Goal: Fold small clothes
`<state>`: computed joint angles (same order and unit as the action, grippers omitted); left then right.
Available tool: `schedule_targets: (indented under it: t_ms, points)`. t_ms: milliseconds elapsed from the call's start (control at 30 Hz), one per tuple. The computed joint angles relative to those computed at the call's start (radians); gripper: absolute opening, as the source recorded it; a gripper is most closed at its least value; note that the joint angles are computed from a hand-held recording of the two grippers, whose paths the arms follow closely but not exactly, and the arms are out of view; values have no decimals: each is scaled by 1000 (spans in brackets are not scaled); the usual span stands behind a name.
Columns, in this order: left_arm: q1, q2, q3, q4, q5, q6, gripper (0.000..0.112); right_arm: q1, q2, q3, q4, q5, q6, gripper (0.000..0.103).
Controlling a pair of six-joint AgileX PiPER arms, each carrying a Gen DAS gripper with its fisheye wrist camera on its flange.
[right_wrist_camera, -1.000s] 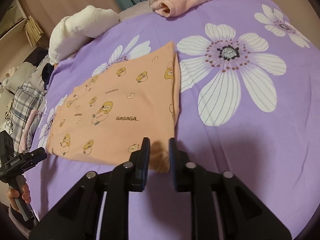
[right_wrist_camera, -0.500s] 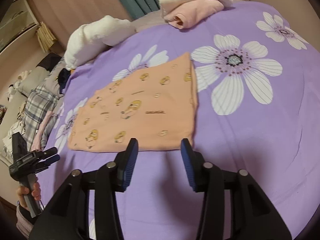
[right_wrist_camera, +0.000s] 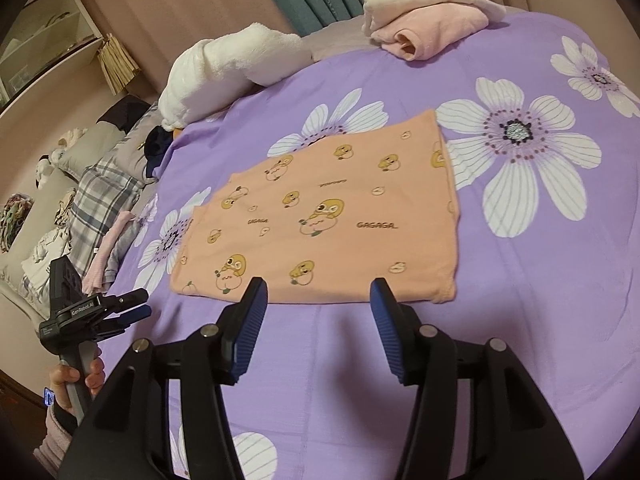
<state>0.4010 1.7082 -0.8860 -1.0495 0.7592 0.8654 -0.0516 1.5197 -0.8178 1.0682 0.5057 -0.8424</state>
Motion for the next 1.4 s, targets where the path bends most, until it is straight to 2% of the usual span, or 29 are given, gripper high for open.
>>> schedule_targets:
  t_ms: [167,233,533,667,1400]
  points:
    - [15,20,-11,-7,11,-9,70,22,14,-11,-3,-8,15,57]
    - [17,27,-18,-5,16,-15,70,24,16,-14,-2,-9,15,61]
    - [18,52,-34,-12,39,-14,70,42,38,-30,25,1,3,68]
    - [12,60,-33,-16,32,-14,70,41,54,-39,50,25,-20,68]
    - [2,73,-36,-30,41,-11,70,38,79,-42,92,37,-49,70]
